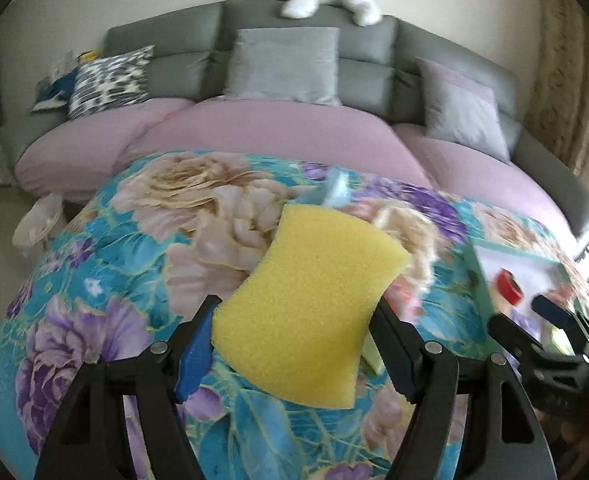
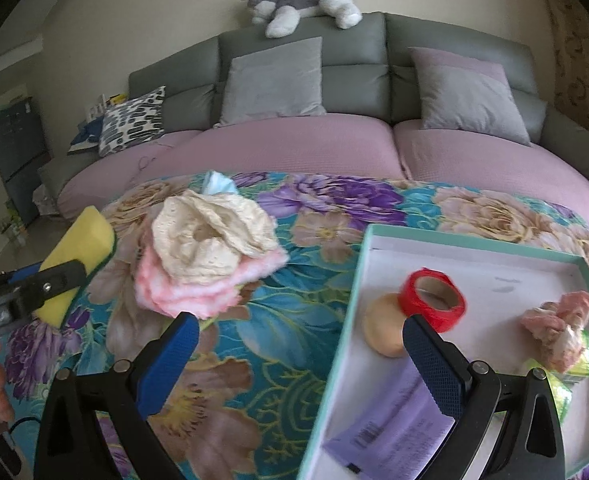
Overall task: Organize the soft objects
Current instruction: 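Grasp the cream lace cloth with the right tool while the left tool holds the sponge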
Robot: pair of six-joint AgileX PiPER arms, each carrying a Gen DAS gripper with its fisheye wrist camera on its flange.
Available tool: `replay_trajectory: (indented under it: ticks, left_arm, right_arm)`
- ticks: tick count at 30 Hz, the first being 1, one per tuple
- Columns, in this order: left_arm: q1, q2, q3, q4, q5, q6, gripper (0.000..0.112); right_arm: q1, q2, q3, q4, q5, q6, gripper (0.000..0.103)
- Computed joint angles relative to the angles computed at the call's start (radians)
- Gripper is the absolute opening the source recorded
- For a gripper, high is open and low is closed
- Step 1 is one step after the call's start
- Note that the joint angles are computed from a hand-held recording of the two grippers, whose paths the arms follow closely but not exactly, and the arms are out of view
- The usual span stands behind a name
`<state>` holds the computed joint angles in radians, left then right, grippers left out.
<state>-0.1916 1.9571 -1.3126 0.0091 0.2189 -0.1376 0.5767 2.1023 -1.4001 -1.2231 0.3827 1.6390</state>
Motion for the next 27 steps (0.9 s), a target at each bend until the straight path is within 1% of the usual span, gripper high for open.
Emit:
replay_trajectory:
  ticks: [1,2,4,5,8,10,11,13,14,16,18,20,23,25,26,27]
  left_arm:
    - [0.004,0.004,-0.002,0.029,0.000,-0.040,0.075]
    - [0.013,0.010,-0.005,0.018,0.001,-0.040,0.075]
    - [0.031,0.016,-0.007,-0.073,-0.003,0.032,0.075]
    - [0.034,0.017,-0.004,-0.095,-0.006,0.046,0.075]
    - [0.047,0.024,-0.004,-0.145,-0.016,0.078,0.075]
    - [0.055,0.034,-0.008,-0.192,-0.025,0.118,0.075]
    - [0.061,0.040,-0.011,-0.229,-0.029,0.148,0.075]
    - [0.068,0.046,-0.016,-0.268,-0.023,0.177,0.075]
    - [0.072,0.047,-0.017,-0.285,-0.025,0.189,0.075]
    - [0.079,0.053,-0.021,-0.316,-0.021,0.212,0.075]
    - [0.085,0.055,-0.022,-0.338,-0.020,0.227,0.075]
    - [0.088,0.060,-0.026,-0.356,-0.018,0.241,0.075]
    - [0.089,0.064,-0.031,-0.350,-0.015,0.234,0.075]
    - [0.090,0.068,-0.036,-0.360,-0.012,0.245,0.075]
    - [0.091,0.069,-0.036,-0.366,-0.011,0.250,0.075]
    - [0.092,0.069,-0.036,-0.374,-0.011,0.258,0.075]
  right_arm:
    - [0.002,0.008,-0.014,0.014,-0.006,-0.015,0.103]
    - [0.002,0.015,-0.026,0.033,-0.012,-0.034,0.103]
    - [0.003,0.032,-0.056,0.068,-0.022,-0.068,0.103]
    - [0.002,0.042,-0.076,0.102,-0.026,-0.102,0.103]
    - [-0.002,0.083,-0.154,0.220,-0.035,-0.236,0.100]
    - [-0.006,0.120,-0.223,0.331,-0.030,-0.362,0.098]
    - [-0.009,0.145,-0.270,0.406,-0.023,-0.449,0.098]
    - [-0.013,0.181,-0.336,0.499,-0.008,-0.562,0.097]
    - [-0.018,0.207,-0.386,0.568,0.006,-0.644,0.096]
    - [-0.022,0.244,-0.456,0.645,0.030,-0.737,0.091]
    - [-0.028,0.294,-0.552,0.728,0.074,-0.841,0.089]
    - [-0.033,0.337,-0.637,0.797,0.112,-0.923,0.087]
    - [-0.032,0.392,-0.743,0.831,0.166,-0.983,0.081]
    - [-0.034,0.418,-0.790,0.870,0.189,-1.032,0.071]
    - [-0.036,0.431,-0.811,0.894,0.198,-1.054,0.068]
    - [-0.037,0.434,-0.813,0.906,0.197,-1.062,0.062]
